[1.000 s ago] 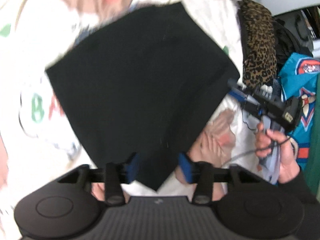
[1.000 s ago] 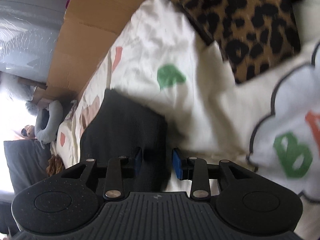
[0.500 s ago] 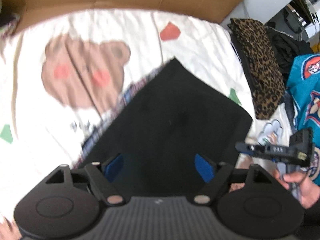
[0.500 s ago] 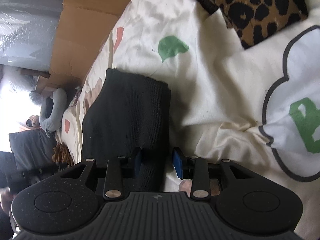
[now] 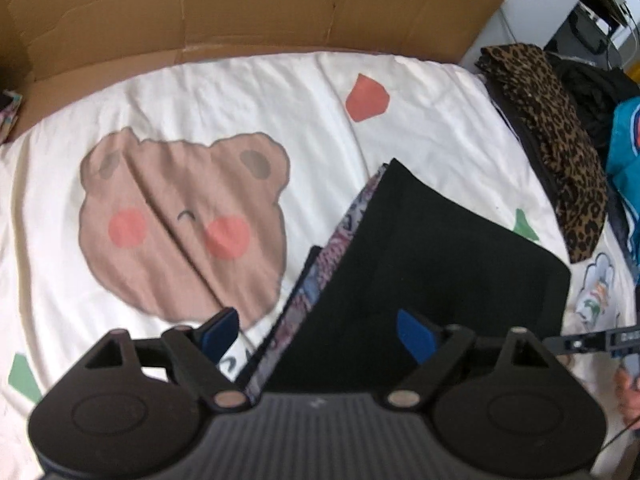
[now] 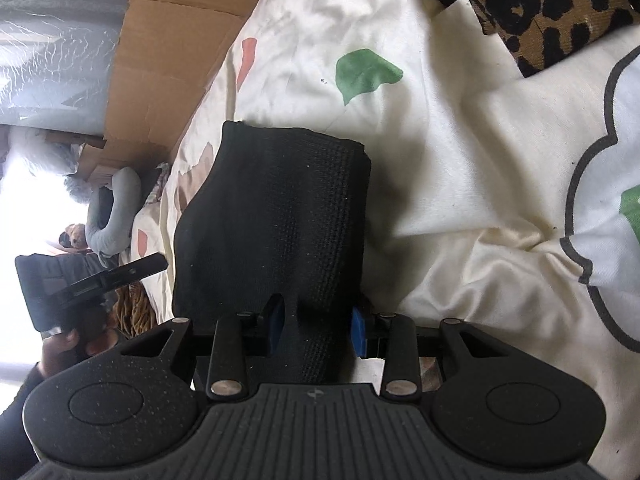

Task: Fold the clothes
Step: 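Raise the held shorts upright by their edge with both grippers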

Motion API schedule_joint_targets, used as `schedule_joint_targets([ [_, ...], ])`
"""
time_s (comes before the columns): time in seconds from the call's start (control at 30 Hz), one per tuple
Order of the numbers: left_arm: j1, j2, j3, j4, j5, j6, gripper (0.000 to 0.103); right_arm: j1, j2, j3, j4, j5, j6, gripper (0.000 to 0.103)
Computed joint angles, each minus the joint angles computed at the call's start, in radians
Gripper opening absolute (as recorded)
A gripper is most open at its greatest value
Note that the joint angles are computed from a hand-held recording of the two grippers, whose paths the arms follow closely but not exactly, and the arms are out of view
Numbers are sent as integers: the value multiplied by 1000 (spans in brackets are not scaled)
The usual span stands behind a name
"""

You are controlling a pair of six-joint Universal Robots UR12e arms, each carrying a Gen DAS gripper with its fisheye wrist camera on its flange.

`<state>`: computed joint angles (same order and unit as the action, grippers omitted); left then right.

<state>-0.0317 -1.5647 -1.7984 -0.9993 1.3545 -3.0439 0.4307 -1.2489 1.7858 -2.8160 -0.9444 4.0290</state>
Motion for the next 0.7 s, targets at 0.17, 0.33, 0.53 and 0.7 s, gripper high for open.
schedule_joint_targets([
  [0.17, -1, -15, -8, 36, -13, 31, 88, -1, -3, -9, 43, 31, -69, 36],
  [0.33, 3, -24, -15, 37, 0, 64, 84, -1, -6, -13, 71, 24, -91, 35],
  [0.53, 45, -16, -46, 67, -76, 64, 61, 1, -6, -13, 81, 18, -106, 37],
  [0.7, 56, -14, -45, 70, -129, 68, 36, -1, -9, -16, 88, 6, -101, 37],
])
